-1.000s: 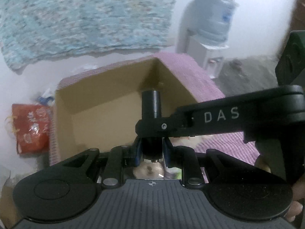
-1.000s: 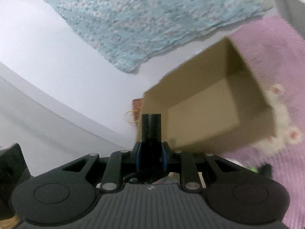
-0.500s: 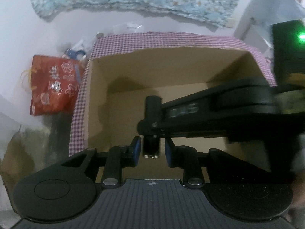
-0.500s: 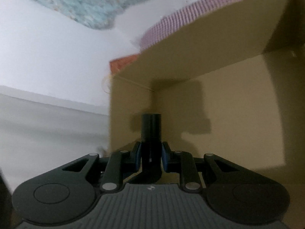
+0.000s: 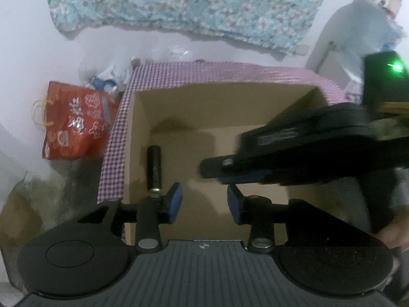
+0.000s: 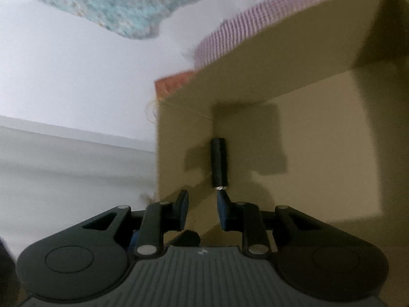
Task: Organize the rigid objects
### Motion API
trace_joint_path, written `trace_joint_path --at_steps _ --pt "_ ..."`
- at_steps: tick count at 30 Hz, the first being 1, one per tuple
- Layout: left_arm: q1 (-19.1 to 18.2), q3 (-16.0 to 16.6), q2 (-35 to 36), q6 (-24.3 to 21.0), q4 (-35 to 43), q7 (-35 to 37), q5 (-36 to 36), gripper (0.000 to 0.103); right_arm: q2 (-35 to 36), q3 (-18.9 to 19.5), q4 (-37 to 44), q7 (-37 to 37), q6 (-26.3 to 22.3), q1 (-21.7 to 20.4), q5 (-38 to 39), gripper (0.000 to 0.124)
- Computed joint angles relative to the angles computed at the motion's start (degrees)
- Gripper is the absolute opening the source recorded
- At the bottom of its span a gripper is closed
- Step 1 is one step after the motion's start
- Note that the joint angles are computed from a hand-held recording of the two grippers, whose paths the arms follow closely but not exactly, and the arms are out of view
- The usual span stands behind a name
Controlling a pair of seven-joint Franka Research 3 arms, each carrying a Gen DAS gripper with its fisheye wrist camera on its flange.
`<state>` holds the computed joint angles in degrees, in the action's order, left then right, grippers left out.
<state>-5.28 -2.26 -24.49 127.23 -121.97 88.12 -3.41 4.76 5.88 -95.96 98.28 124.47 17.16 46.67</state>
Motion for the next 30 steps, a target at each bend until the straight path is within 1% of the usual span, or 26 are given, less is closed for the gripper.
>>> trace_joint_path --at_steps 2,5,7,9,11,13,15,16,18,20,22,24,26,27,30 --pt "-0.9 0.6 -2.4 0.0 -1.1 1.3 -1.6 0.043 -5.2 -0.4 -4.6 -1.4 1.5 -0.4 2.1 0.026" --pt "-2.9 1.7 -6.9 0.3 -3.9 3.8 -4.3 0.046 -16.3 -2.1 -14.1 -4.0 3.8 -0.4 5.0 0.026" --pt "-4.6 2.4 -10.1 0.1 -6.0 6.0 -6.1 0.050 -22.4 -3.2 -18.6 -4.1 5.0 -0.1 4.8 0.026" --pt "-5.9 2.7 -12.3 -0.5 -7.8 7.4 -7.1 0.053 -29.9 -4.3 -25.9 -4.1 7.0 -0.3 4.6 0.026" --pt "-7.3 2.6 -14.5 -1.1 -9.9 8.2 -8.2 0.053 -36.0 -4.7 -32.1 -2.8 8.9 -0.9 3.0 0.026" --pt "-8.6 2.0 -16.4 -0.8 -12.6 8.6 -8.8 0.053 -42.1 -4.1 -38.8 0.6 10.8 -2.2 0.2 0.026" --pt "-10.1 1.4 -17.5 -0.2 -14.9 9.3 -9.1 0.053 -46.2 -3.8 -44.1 3.5 11.9 -2.9 -2.0 0.026" --pt "-11.0 1.2 -17.8 0.0 -16.0 9.7 -9.3 0.053 -46.9 -3.2 -46.0 4.8 12.8 -2.7 -2.6 0.026" --pt "-12.8 0.5 -17.6 1.0 -18.0 10.7 -9.7 0.052 -48.3 -2.6 -49.4 8.0 12.8 -3.1 -4.9 0.027" --pt "-13.7 -1.0 -16.3 2.2 -19.4 10.6 -8.9 0.051 -49.1 -3.2 -51.8 9.6 12.5 -2.6 -5.9 0.027" --pt "-14.6 -2.3 -14.7 3.5 -20.3 10.4 -8.2 0.050 -48.2 -3.8 -53.2 9.8 13.6 -1.4 -5.4 0.027" --pt "-15.6 -2.8 -12.7 5.0 -20.4 10.4 -8.0 0.047 -47.6 -4.3 -54.3 9.6 14.4 -0.7 -5.4 0.027" --pt "-16.5 -3.1 -11.4 7.2 -21.0 10.7 -7.9 0.046 -46.9 -4.8 -55.0 9.3 15.2 -0.1 -5.2 0.027" --pt "-16.6 -3.3 -10.4 7.9 -20.9 10.5 -7.7 0.044 -46.0 -5.1 -54.9 8.9 15.8 0.4 -4.7 0.027" --pt "-16.8 -4.0 -7.4 8.5 -20.1 9.1 -7.4 0.038 -44.4 -6.8 -55.0 7.1 15.8 1.2 -3.2 0.027"
